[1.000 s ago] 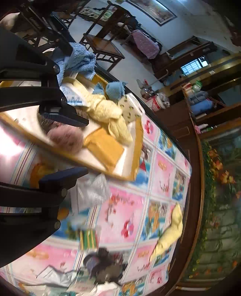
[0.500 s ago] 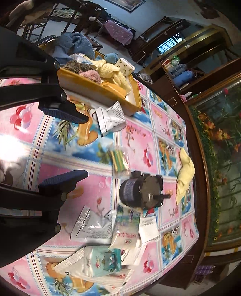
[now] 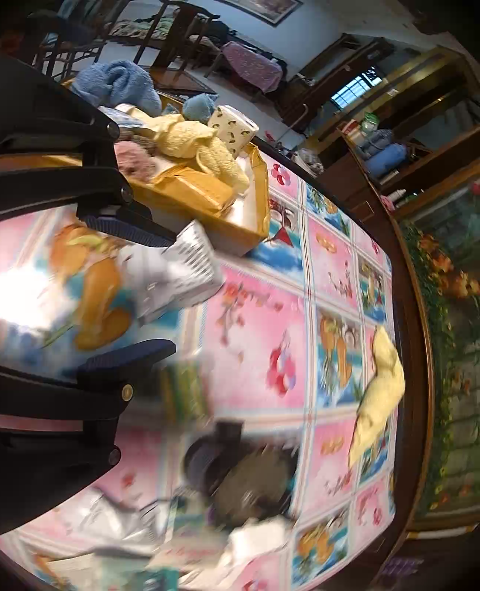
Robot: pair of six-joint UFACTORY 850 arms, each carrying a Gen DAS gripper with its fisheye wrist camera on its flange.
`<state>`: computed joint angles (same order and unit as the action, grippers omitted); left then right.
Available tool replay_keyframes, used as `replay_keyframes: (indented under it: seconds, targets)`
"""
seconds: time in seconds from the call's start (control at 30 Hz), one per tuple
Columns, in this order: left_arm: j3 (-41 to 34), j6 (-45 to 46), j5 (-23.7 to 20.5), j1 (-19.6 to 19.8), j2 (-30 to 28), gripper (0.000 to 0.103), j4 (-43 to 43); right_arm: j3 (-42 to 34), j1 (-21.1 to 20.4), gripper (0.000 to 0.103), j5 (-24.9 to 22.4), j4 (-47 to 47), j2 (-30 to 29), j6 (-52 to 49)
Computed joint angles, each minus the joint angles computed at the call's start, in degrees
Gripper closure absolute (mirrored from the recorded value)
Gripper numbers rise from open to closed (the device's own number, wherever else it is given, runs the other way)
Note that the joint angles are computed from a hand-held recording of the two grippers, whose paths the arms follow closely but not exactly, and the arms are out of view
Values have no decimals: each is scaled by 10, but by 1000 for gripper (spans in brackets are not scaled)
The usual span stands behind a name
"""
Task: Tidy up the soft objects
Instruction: 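Grasp the clear straw bag with the right gripper while the left gripper grasps a white printed packet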
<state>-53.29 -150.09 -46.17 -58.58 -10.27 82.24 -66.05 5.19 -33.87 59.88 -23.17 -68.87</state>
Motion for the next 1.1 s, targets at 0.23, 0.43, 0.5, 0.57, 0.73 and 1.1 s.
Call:
replay_keyframes:
  seconds: [0.23,0.43,0.5,0.57,0.73,1.1]
  targets:
    - [28,-102,66,7,-9,36,121,-33,28,71,11,8,-49,10]
    - [33,-56,76,-4,-10,36,102,20,-4,77,9,-33,-3,-8]
    - [30,-41,76,-7,-10,36,95,35,-19,74,-6,-59,10,11]
    - [27,-38,70,-13,-9,36,100,46,-38,73,-38,-76,23,11]
    - [15,-50,87,-13,-20,36,120,56,-69,70,-9,36,49,-86]
    - [-9,21,114,-17,-34,36,96,-44,10,73,114,-116,-49,76]
